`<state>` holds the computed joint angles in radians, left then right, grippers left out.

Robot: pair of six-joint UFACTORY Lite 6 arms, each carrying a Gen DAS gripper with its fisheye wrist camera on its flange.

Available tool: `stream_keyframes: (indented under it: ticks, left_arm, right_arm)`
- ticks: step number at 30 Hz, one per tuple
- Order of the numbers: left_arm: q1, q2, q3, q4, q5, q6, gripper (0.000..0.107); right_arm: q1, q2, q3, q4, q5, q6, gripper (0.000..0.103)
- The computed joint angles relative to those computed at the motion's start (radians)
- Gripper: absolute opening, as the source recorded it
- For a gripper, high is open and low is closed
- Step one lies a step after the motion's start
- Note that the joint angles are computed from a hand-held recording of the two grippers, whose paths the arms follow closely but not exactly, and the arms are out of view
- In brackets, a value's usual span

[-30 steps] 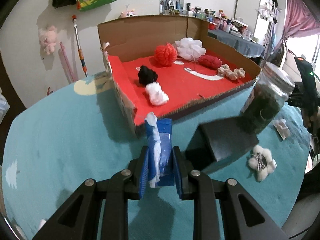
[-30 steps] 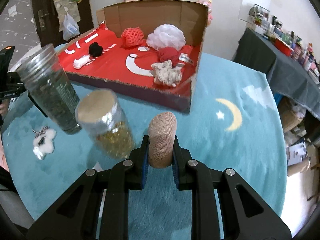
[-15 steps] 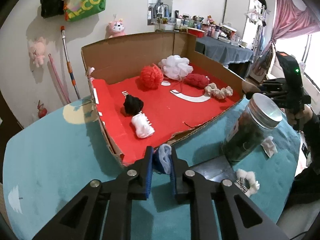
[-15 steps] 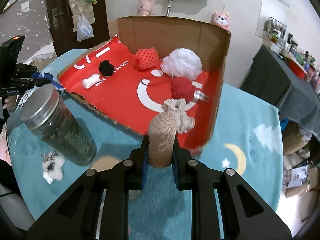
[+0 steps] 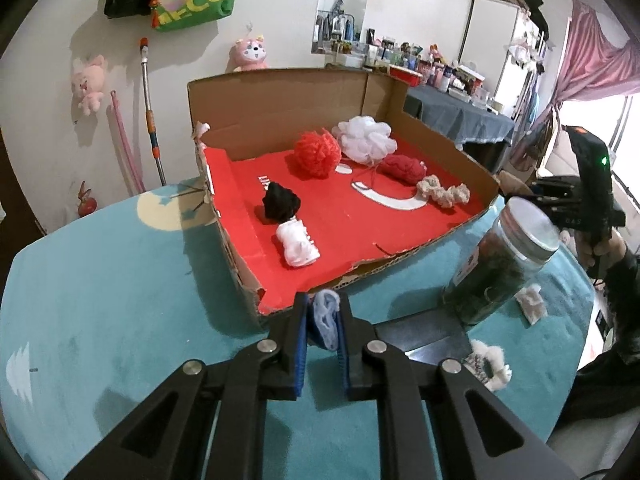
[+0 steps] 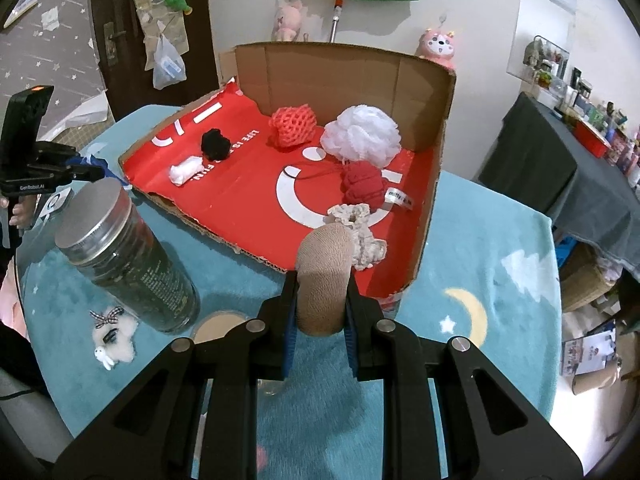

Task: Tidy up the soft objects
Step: 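Carry both items into the red box and open both tools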

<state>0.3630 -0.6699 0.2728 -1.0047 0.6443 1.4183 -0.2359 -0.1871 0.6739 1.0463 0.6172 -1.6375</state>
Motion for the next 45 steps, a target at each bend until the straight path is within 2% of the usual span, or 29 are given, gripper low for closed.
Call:
stream_keyframes:
  ticks: [4, 8, 13, 16, 20, 25, 28, 31, 35, 42, 45]
  left_arm:
    - [-0.005, -0.025, 0.040, 0.013, 0.059, -0.048, 0.013]
    - [-0.166, 0.027, 0.118, 0.010, -0.021, -0.137, 0.013]
    - [-0.385, 0.268, 0.289, -0.024, -0.180, -0.206, 0.013]
    - [-0.454, 0.433, 0.409, -0.025, -0.223, -0.238, 0.013]
    - [-0.520, 0.673, 0.613, 0.064, -0.253, -0.368, 0.013]
    - [-0.529, 0.910, 0.829, 0.153, -0.224, -0.499, 0.014]
    - [-0.518, 1.040, 0.951, 0.145, -0.184, -0.525, 0.014]
    - [-0.519, 1.117, 1.022, 0.164, -0.184, -0.569, 0.014]
    - [-0.520, 1.199, 1.093, 0.226, -0.183, -0.642, 0.014]
    - [-0.497, 1.209, 1.097, 0.192, -0.179, -0.617, 0.016]
    - [-0.499, 1.213, 1.103, 0.234, -0.193, -0.655, 0.030]
  right_arm:
    - [-0.001, -0.015, 0.013, -0.021, 0.023, 0.027, 0.019]
    - [0.029, 0.003, 0.062, -0.036, 0.052, 0.072, 0.019]
    - [0.156, 0.110, 0.185, -0.074, 0.012, 0.175, 0.019]
    - [0.225, 0.218, 0.293, -0.120, -0.002, 0.264, 0.019]
    - [0.320, 0.432, 0.518, -0.255, -0.010, 0.443, 0.020]
    - [0.382, 0.679, 0.793, -0.422, 0.029, 0.645, 0.020]
    - [0.402, 0.834, 0.985, -0.517, 0.105, 0.775, 0.021]
    - [0.423, 0.944, 1.123, -0.577, 0.150, 0.859, 0.021]
    - [0.445, 1.027, 1.220, -0.632, 0.169, 0.923, 0.021]
    - [0.456, 1.107, 1.314, -0.709, 0.191, 1.010, 0.021]
    - [0.456, 1.112, 1.316, -0.715, 0.189, 1.015, 0.022]
